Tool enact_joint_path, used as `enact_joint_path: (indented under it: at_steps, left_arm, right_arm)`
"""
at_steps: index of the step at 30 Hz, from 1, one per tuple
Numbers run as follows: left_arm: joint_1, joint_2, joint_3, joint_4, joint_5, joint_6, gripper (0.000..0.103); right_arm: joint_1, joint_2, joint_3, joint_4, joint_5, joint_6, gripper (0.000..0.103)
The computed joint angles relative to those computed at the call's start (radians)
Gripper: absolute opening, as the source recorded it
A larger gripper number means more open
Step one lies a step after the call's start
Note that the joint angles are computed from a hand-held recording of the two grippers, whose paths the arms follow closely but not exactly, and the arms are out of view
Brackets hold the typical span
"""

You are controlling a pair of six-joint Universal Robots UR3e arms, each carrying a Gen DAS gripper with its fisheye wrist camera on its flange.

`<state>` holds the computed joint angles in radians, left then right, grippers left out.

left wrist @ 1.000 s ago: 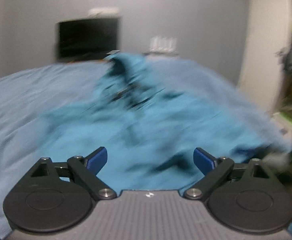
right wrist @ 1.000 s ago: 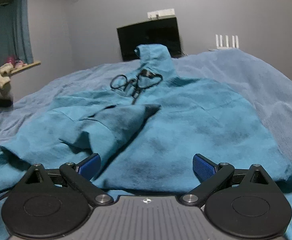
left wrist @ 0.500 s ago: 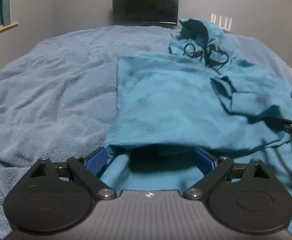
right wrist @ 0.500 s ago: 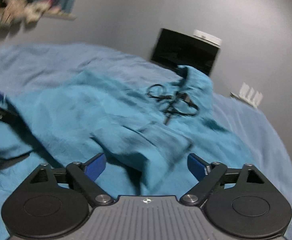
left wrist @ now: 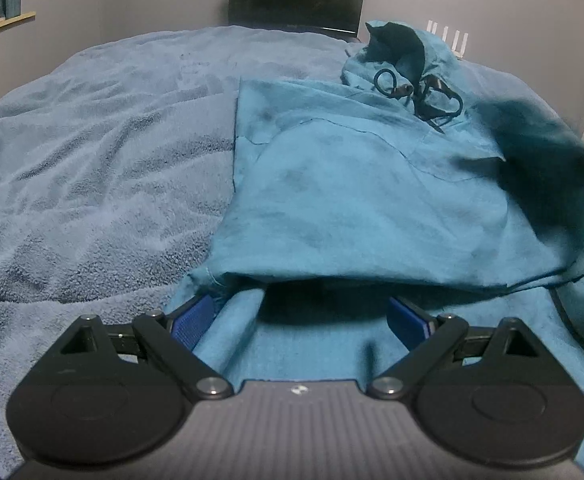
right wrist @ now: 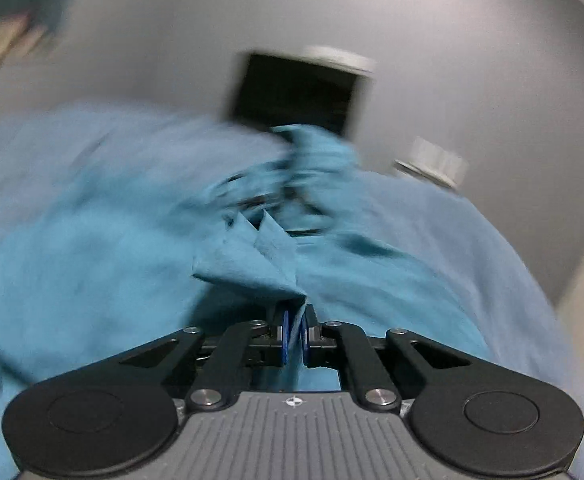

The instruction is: Fold large clothes

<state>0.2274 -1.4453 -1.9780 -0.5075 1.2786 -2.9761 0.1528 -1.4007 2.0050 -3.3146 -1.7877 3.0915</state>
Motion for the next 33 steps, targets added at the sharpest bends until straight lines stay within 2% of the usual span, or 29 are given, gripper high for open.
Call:
enact_joint_path:
  at_steps: [2,4,5,6,8,9,10,12,14,16,17,18,19,22,23,25,28,29,31,32,33]
  left_arm:
    - [-0.012,-0.011,0.007,-0.001,0.013,0.004,0.094]
    - [-0.026,-0.022,0.013,0.002,0.027,0.012,0.094]
    - [-0.033,-0.026,0.013,0.008,0.037,0.017,0.094]
    - [-0.043,-0.03,0.013,0.015,0.052,0.021,0.094]
    - [-0.054,-0.035,0.011,0.024,0.068,0.03,0.094]
    - [-0.062,-0.04,0.011,0.03,0.079,0.032,0.094]
    - [-0.067,-0.043,0.009,0.034,0.087,0.034,0.094]
    - [-0.082,-0.056,0.012,0.042,0.109,0.038,0.094]
    - [-0.096,-0.07,0.017,0.046,0.128,0.045,0.096]
    - [-0.114,-0.088,0.025,0.048,0.152,0.054,0.096]
    - [-0.121,-0.096,0.029,0.05,0.162,0.058,0.096]
    - [-0.126,-0.102,0.03,0.056,0.169,0.06,0.096]
    - [-0.13,-0.107,0.031,0.063,0.173,0.061,0.096]
    - [-0.127,-0.115,0.033,0.064,0.168,0.062,0.097]
    - [-0.122,-0.115,0.033,0.06,0.161,0.066,0.098]
    - [-0.115,-0.115,0.034,0.056,0.151,0.07,0.098]
    - [-0.112,-0.115,0.037,0.05,0.147,0.071,0.098]
    - [-0.11,-0.114,0.036,0.048,0.144,0.071,0.098]
    - [-0.107,-0.112,0.034,0.048,0.139,0.074,0.099]
    - [-0.106,-0.112,0.035,0.046,0.138,0.075,0.099]
    - [-0.105,-0.112,0.036,0.044,0.136,0.078,0.099]
  right_arm:
    - [-0.112,-0.111,0.125,-0.007,0.053,0.156,0.008]
    - [-0.262,-0.222,0.252,0.022,0.179,0.268,0.017]
    - [-0.327,-0.257,0.302,0.028,0.242,0.285,0.032]
    - [-0.366,-0.274,0.34,0.018,0.261,0.288,0.043]
    - [-0.416,-0.282,0.409,-0.055,0.269,0.301,0.047]
    - [-0.469,-0.299,0.448,-0.082,0.334,0.318,0.052]
    - [-0.506,-0.299,0.466,-0.104,0.386,0.338,0.053]
    - [-0.535,-0.257,0.471,-0.167,0.422,0.352,0.053]
    - [-0.558,-0.246,0.479,-0.181,0.463,0.319,0.057]
    - [-0.6,-0.248,0.491,-0.168,0.542,0.283,0.048]
    - [-0.633,-0.266,0.5,-0.161,0.589,0.271,0.027]
    - [-0.637,-0.256,0.513,-0.207,0.596,0.264,0.018]
    - [-0.599,-0.246,0.486,-0.221,0.544,0.265,0.012]
    - [-0.589,-0.241,0.495,-0.317,0.485,0.233,0.012]
    - [-0.555,-0.222,0.47,-0.316,0.415,0.223,0.012]
    - [-0.56,-0.213,0.459,-0.27,0.383,0.212,0.012]
    - [-0.566,-0.174,0.406,-0.105,0.376,0.171,0.018]
    - [-0.579,-0.163,0.419,-0.126,0.395,0.167,0.019]
    - [-0.575,-0.173,0.429,-0.146,0.385,0.188,0.033]
    - [-0.563,-0.178,0.436,-0.178,0.363,0.201,0.053]
    - [-0.555,-0.167,0.455,-0.247,0.349,0.211,0.078]
